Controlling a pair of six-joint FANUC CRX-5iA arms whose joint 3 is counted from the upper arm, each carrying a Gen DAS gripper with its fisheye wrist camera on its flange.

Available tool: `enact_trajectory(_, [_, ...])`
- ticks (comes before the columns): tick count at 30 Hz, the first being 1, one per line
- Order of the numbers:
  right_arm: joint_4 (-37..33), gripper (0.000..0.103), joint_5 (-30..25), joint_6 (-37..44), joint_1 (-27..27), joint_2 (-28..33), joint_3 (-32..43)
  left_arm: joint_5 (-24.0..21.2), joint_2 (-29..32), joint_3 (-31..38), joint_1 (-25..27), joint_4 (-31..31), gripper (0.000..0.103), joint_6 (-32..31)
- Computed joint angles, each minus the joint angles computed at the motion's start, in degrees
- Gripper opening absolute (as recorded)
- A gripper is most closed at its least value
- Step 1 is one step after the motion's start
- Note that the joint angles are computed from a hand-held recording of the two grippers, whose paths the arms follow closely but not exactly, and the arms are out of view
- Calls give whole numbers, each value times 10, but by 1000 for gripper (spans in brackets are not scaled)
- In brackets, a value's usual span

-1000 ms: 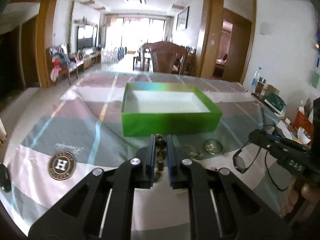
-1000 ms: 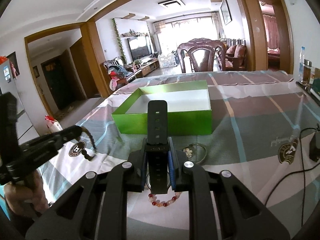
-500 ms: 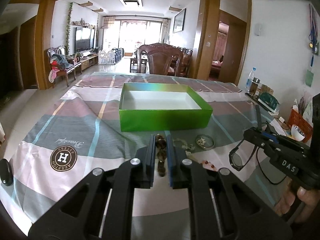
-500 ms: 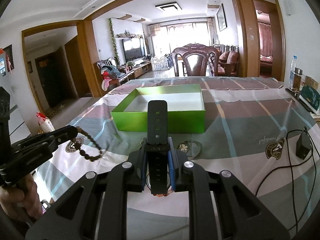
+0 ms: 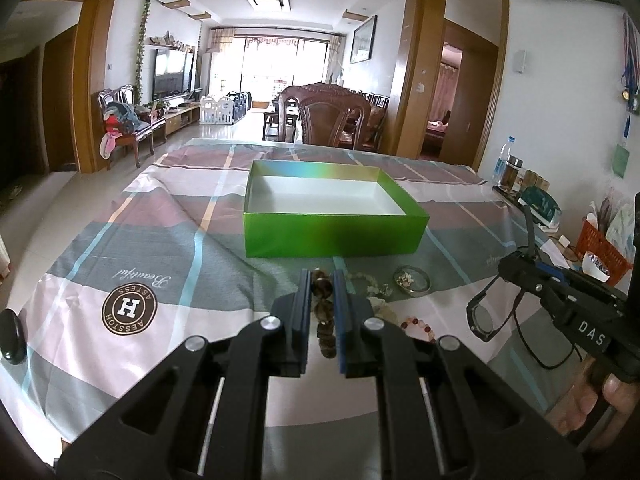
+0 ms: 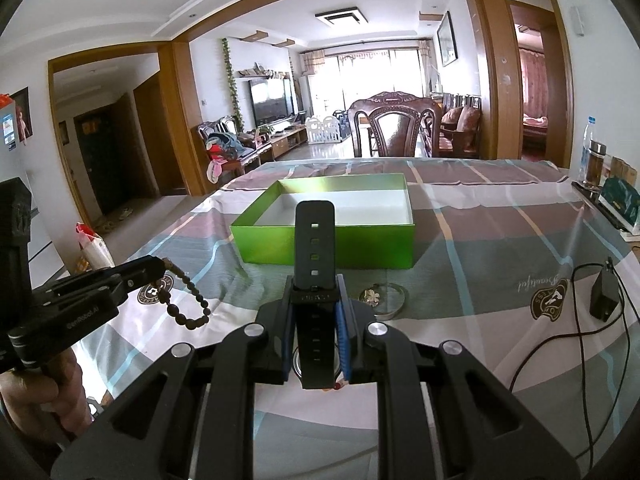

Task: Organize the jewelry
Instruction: 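Carry the brown bracelet and black watch over the green box with both tools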

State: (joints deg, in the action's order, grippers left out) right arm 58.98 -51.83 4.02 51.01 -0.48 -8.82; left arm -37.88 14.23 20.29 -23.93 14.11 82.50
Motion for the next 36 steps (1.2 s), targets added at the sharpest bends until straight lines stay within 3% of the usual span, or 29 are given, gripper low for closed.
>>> enact_trajectory(23, [-26,18,21,31,-15,-1,11,-7,11,8,6,11,11,-8])
enact_trajectory(31, [-28,18,48,75,-43,8,47,-35,57,96,10,24,11,-20])
enact_trajectory(36, [-42,18,59,120,-74,30,96,-88,126,224,12,21,11,-20])
